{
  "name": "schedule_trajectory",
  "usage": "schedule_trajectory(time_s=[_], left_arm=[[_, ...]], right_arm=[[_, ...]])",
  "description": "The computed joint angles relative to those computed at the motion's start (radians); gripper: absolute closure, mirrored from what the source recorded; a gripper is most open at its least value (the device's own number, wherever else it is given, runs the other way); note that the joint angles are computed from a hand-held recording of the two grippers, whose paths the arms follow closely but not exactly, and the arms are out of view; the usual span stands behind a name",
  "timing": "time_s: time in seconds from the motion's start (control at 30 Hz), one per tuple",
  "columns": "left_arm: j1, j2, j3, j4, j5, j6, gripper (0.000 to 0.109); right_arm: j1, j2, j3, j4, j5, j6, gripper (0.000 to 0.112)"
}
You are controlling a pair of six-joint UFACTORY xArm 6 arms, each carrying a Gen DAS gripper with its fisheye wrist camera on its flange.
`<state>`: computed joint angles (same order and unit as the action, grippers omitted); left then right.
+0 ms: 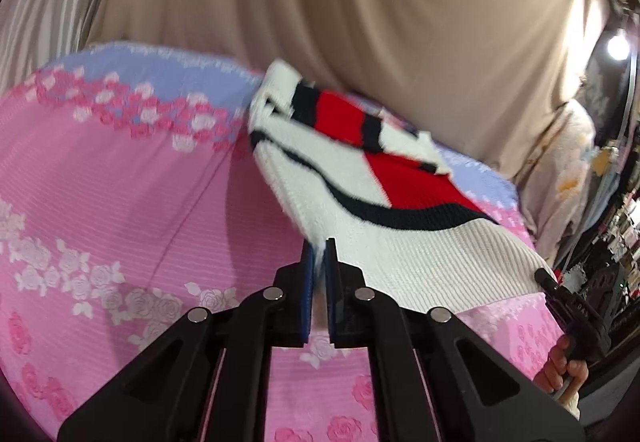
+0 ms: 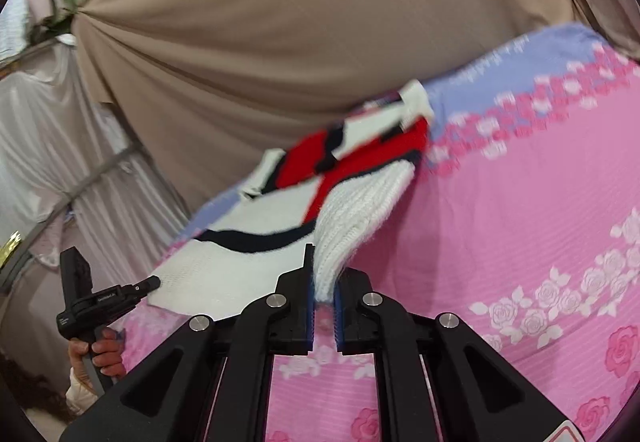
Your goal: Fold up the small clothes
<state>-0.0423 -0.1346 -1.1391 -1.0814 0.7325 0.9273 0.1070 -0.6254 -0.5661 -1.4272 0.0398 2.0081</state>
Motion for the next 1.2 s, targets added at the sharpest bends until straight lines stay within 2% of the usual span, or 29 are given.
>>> schedule_trajectory(time_s=[0.07, 0.13, 0.2, 0.27, 0.3, 0.37, 0.4, 0.43, 0.5, 0.57, 0.67, 0.73, 0.83, 0.87, 0.9, 0.97, 1.0, 1.07, 1.1, 1.2], left_arm=[[0.044, -0.077, 0.048, -0.114, 0.044, 0.114, 0.106], [0.106, -0.165, 0.101, -0.279, 0.108, 0.271, 0.109], [0.173, -0.267, 0.160, -0.439, 0.152, 0.415, 0.109], [0.204, -0.310, 0.171, -0.493, 0.161, 0.460, 0.109], [0.205, -0.308, 0.159, -0.466, 0.156, 0.432, 0.109], [0.195, -0.245, 0.098, -0.324, 0.186, 0.305, 0.108], [0.177, -0.212, 0.075, -0.246, 0.181, 0.234, 0.103], [0.153, -0.173, 0.051, -0.142, 0.168, 0.145, 0.090], [0.103, -0.054, 0.003, 0.064, 0.143, -0.056, 0.074], [0.088, 0.068, -0.052, 0.189, 0.195, -0.219, 0.074], [0.097, 0.194, -0.109, 0.211, 0.309, -0.333, 0.072], [0.093, 0.232, -0.121, 0.212, 0.349, -0.376, 0.063], [0.078, 0.213, -0.076, 0.174, 0.320, -0.354, 0.052], [0.066, 0.202, -0.066, 0.185, 0.305, -0.346, 0.052], [0.057, 0.192, -0.057, 0.191, 0.292, -0.340, 0.055], [0.054, 0.180, -0.059, 0.199, 0.337, -0.315, 0.101], [0.055, 0.177, -0.062, 0.193, 0.359, -0.300, 0.103], [0.063, 0.104, -0.018, 0.145, 0.342, -0.218, 0.103], [0.071, 0.067, 0.000, 0.122, 0.337, -0.179, 0.103], [0.143, -0.077, 0.053, -0.007, 0.371, -0.029, 0.104]], right_arm=[[0.022, -0.086, -0.003, -0.209, -0.017, 0.155, 0.104], [0.062, -0.150, -0.010, -0.321, -0.016, 0.201, 0.105], [0.104, -0.181, -0.008, -0.266, 0.006, 0.082, 0.105], [0.160, -0.185, -0.003, -0.124, 0.054, -0.128, 0.105], [0.194, -0.176, 0.000, -0.037, 0.110, -0.232, 0.105], [0.197, -0.151, 0.010, 0.073, 0.140, -0.320, 0.105], [0.184, -0.145, 0.020, 0.091, 0.140, -0.312, 0.105], [0.171, -0.156, 0.044, 0.133, 0.139, -0.328, 0.105], [0.143, -0.168, 0.092, 0.198, 0.150, -0.328, 0.104], [0.111, -0.198, 0.153, 0.284, 0.136, -0.355, 0.104], [0.095, -0.240, 0.217, 0.337, 0.128, -0.352, 0.104], [0.093, -0.265, 0.250, 0.375, 0.122, -0.370, 0.104], [0.098, -0.279, 0.273, 0.405, 0.117, -0.385, 0.104], [0.095, -0.275, 0.276, 0.399, 0.108, -0.376, 0.104], [0.093, -0.270, 0.274, 0.391, 0.098, -0.368, 0.104], [0.086, -0.269, 0.268, 0.341, 0.087, -0.324, 0.104], [0.082, -0.276, 0.264, 0.296, 0.081, -0.285, 0.104], [0.090, -0.305, 0.260, 0.235, 0.081, -0.245, 0.104], [0.101, -0.322, 0.261, 0.244, 0.074, -0.277, 0.104], [0.179, -0.369, 0.260, 0.329, 0.148, -0.444, 0.104]])
